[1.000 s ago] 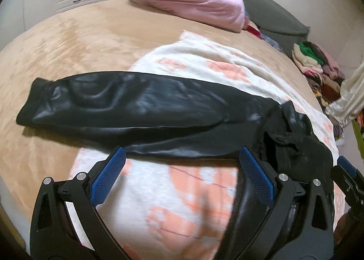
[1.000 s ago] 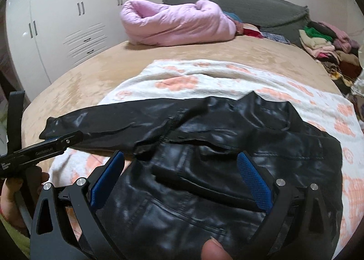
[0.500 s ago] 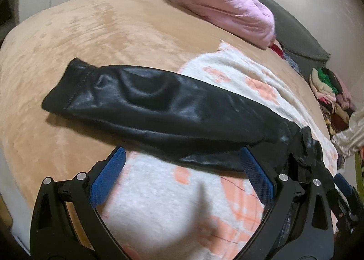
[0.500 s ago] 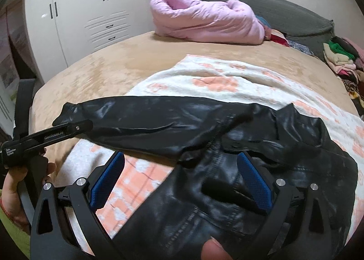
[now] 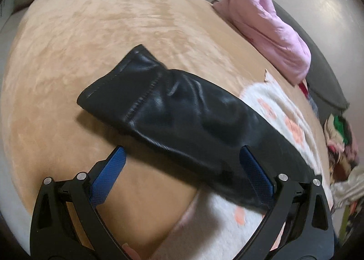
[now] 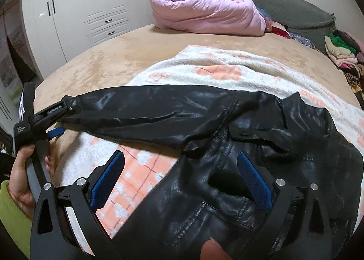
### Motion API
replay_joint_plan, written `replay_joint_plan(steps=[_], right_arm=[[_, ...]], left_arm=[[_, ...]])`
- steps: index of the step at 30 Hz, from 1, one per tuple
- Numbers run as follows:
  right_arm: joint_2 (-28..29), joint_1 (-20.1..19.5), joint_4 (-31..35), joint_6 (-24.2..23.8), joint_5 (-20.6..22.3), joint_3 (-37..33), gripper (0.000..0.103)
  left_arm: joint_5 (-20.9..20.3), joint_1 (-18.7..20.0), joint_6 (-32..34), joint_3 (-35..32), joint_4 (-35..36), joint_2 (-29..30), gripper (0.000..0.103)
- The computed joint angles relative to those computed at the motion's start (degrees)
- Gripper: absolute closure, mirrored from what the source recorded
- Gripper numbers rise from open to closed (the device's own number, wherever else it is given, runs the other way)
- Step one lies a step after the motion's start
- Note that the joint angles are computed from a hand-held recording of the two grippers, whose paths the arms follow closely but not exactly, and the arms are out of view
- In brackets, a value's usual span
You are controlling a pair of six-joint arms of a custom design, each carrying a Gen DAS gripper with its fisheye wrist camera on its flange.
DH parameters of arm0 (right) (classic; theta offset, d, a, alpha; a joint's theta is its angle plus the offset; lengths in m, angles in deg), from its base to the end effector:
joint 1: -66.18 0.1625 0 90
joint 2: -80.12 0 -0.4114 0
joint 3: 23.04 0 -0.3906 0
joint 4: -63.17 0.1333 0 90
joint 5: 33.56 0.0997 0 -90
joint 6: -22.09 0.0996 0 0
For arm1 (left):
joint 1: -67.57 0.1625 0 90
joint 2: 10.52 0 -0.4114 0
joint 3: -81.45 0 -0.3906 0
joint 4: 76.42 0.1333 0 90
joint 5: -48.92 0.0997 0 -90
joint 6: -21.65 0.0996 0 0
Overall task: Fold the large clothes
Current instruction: 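Grasp the sleeve cuff with the left tool, lift and swing it over the jacket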
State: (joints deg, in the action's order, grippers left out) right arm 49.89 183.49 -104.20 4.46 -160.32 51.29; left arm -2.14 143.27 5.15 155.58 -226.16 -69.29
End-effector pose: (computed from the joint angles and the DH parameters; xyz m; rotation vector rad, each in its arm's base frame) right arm 0.4156 -0.6442 0.0858 0.7088 -2.3476 0.7949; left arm 0.0131 -0.7416 0.4252 -0.3980 2.4292 -1.1868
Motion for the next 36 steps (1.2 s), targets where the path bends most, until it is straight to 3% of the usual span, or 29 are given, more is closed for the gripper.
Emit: replay_joint_plan(steps=[1, 5, 11, 27, 36], right_arm=[[-0.20, -0.07, -0.13, 0.11, -0.14, 0.32, 0.004], [-1.63, -0.59, -1.29, 0.93, -0.59, 2.43, 0.004], [-4.24, -1.47, -3.05, 2.78, -0.44, 5.96, 0.004], [-12.68, -3.23, -9.71, 5.98, 0.10, 15.30, 0.004], [-18.66, -4.78, -14.84, 7.17, 1.36, 21.19, 0.004]], left_arm=[[0.97, 0.04, -0.11, -0.60, -0.27, 0.45, 0.022], [0.93, 0.26, -0.32, -3.07, 0.50, 1.63, 0.067], [-0.83, -0.33, 1.66, -3.18, -1.27, 1.33, 0.097], [-2.60, -11.23, 15.80, -1.00, -12.06, -0.49, 0.102], [-4.46, -17.63, 21.41, -1.02, -13.10, 1.24, 0.102]])
